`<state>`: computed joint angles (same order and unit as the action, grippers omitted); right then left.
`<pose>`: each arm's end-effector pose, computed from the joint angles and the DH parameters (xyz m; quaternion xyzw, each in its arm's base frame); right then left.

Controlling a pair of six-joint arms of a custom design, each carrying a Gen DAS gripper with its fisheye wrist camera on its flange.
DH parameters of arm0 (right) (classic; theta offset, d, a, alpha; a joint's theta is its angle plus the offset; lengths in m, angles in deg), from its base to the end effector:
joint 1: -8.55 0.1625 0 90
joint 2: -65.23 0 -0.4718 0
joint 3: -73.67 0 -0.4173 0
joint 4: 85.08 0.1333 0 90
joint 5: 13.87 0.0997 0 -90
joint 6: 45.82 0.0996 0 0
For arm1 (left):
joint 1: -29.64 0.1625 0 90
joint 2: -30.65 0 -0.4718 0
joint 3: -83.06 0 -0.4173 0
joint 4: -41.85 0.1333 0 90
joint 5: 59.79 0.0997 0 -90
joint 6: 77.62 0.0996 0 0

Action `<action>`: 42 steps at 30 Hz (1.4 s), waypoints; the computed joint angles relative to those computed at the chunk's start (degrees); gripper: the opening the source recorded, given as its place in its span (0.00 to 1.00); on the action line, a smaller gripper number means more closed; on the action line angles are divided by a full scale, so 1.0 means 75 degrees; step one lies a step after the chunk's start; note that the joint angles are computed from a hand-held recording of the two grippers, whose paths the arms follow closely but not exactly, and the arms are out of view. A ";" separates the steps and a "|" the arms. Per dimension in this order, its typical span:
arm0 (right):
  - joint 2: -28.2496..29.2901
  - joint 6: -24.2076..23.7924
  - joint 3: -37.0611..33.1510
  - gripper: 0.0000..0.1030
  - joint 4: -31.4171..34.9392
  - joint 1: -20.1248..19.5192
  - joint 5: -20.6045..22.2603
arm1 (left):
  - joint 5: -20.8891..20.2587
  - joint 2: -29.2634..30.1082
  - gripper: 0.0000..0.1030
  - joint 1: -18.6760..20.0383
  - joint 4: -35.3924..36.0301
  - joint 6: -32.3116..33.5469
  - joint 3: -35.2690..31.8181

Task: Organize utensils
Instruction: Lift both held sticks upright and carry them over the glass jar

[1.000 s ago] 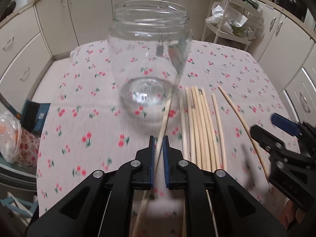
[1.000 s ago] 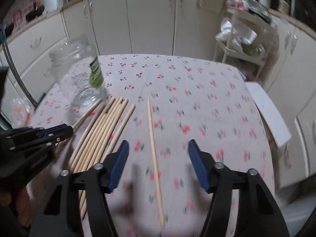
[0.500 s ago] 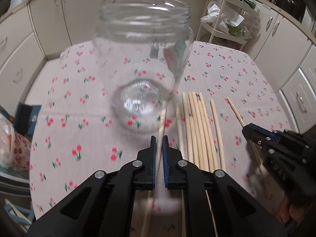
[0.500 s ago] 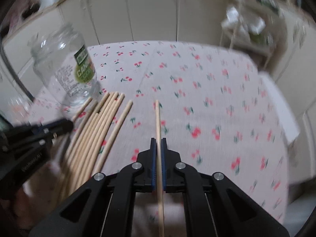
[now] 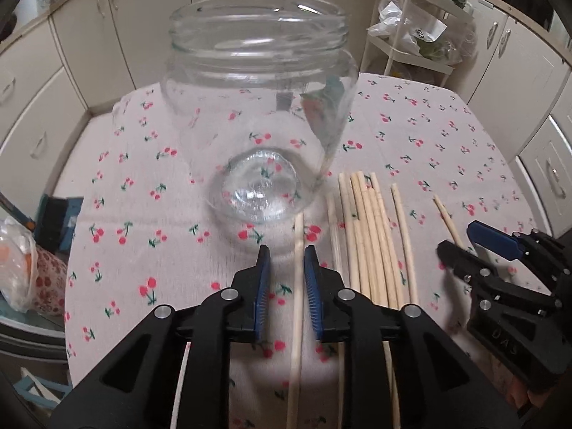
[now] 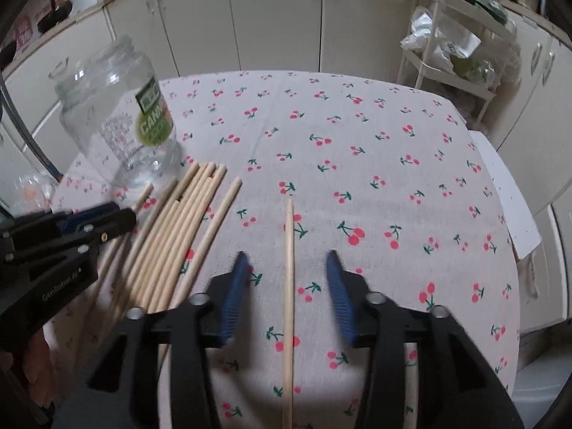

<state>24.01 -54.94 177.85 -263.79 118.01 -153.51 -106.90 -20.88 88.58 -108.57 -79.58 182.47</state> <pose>0.2748 -0.6054 0.0869 0.1278 -0.8805 0.2383 0.3893 -0.1820 -0.6919 0.1728 0.1938 0.9056 -0.2007 0.3195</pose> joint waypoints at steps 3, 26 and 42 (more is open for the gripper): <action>-0.0008 0.0057 -0.0029 0.05 0.0131 0.0005 0.0121 | -0.0066 0.0034 0.05 -0.0010 -0.0023 0.0217 -0.0015; -0.0699 0.0521 0.0150 0.05 -0.2751 0.0738 0.2996 | -0.1657 -0.1694 0.05 -0.0682 -0.3020 0.0823 0.0772; 0.0627 0.0085 -0.2129 0.05 -0.4096 0.0532 0.3938 | -0.1870 0.0036 0.05 -0.0302 -0.5738 0.1381 -0.1561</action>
<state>28.71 -54.30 161.88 -294.51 121.99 -123.97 -120.92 -20.61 86.32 -151.61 -69.22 170.76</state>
